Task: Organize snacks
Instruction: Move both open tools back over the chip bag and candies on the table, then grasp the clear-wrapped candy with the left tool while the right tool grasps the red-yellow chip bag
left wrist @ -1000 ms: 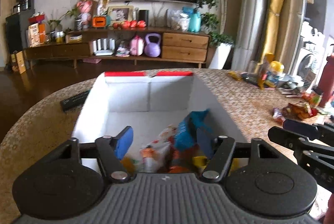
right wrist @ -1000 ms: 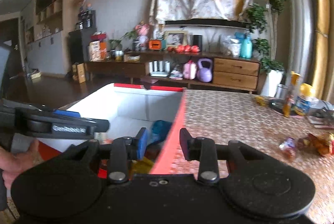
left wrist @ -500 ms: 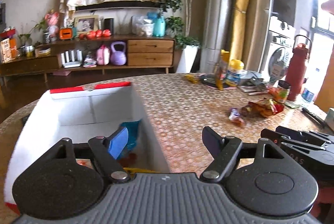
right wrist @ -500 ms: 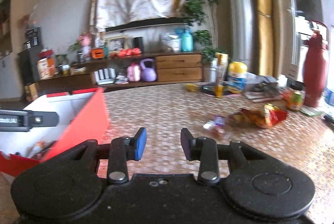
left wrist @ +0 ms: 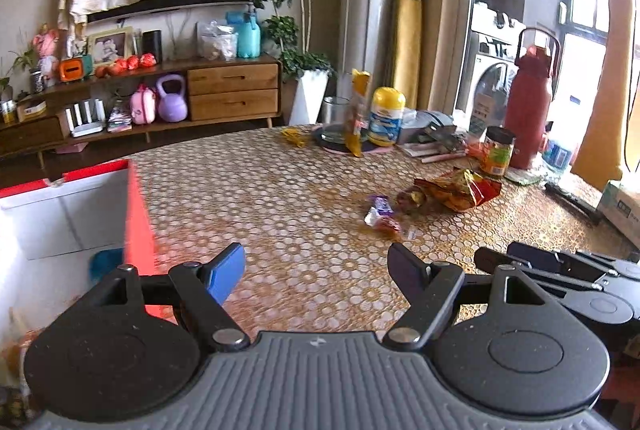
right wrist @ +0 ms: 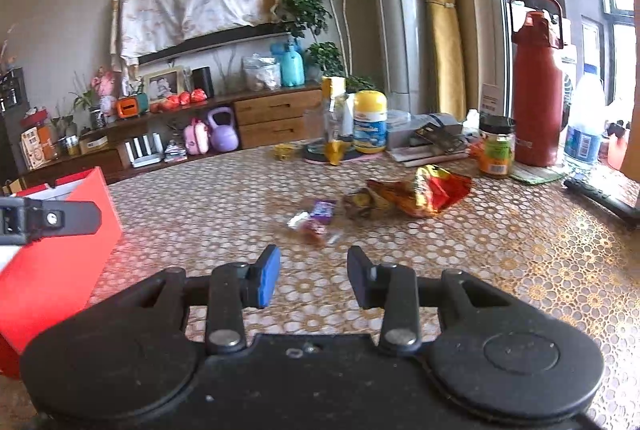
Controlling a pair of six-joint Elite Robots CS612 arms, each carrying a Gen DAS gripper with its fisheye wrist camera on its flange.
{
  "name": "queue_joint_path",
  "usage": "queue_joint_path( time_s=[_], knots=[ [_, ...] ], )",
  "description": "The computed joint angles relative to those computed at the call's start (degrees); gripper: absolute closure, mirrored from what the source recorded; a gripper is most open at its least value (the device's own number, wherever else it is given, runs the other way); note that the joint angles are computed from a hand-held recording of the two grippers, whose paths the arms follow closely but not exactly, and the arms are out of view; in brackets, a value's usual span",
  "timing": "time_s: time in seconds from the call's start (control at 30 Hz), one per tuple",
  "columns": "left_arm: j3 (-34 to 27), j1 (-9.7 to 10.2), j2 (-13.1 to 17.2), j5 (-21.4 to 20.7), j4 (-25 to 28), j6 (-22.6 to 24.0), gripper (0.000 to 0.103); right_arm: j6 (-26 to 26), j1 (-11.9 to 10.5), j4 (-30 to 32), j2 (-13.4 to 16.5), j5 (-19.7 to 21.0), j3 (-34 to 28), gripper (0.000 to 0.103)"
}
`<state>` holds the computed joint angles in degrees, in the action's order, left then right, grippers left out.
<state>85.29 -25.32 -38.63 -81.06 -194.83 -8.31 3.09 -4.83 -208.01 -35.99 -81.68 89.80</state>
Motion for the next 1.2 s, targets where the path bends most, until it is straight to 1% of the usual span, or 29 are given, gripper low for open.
queue_joint_path(
  time_s=[0.4,0.57,0.7,0.93,1.03,1.13,1.2],
  knots=[
    [-7.9,-1.12,4.6,0.0,5.8,0.8,0.025,-1.0,-2.0,2.2,2.0,-0.5,-3.4,0.067],
    [-12.4,-1.67,7.1,0.4,8.6,1.7,0.025,-2.2,-2.8,3.1,2.8,-0.7,-5.0,0.067],
    [-16.6,-2.11,9.5,0.8,11.2,1.6,0.025,-2.6,-3.3,3.5,3.0,-0.6,-5.5,0.067],
    [-24.2,-2.70,14.0,3.4,15.3,-1.7,0.025,-3.1,-4.3,4.3,3.5,0.3,-6.3,0.067],
    [-26.3,-3.04,15.3,4.9,16.3,-2.0,0.025,-3.3,-4.8,4.5,3.6,0.7,-6.7,0.067],
    [-27.9,-3.15,16.2,4.8,17.0,-2.3,0.025,-3.7,-5.3,4.6,3.9,1.4,-7.4,0.067],
    [-28.8,-3.36,16.7,5.8,17.6,-2.1,0.025,-4.0,-5.6,5.0,4.4,2.1,-8.2,0.067]
  ],
)
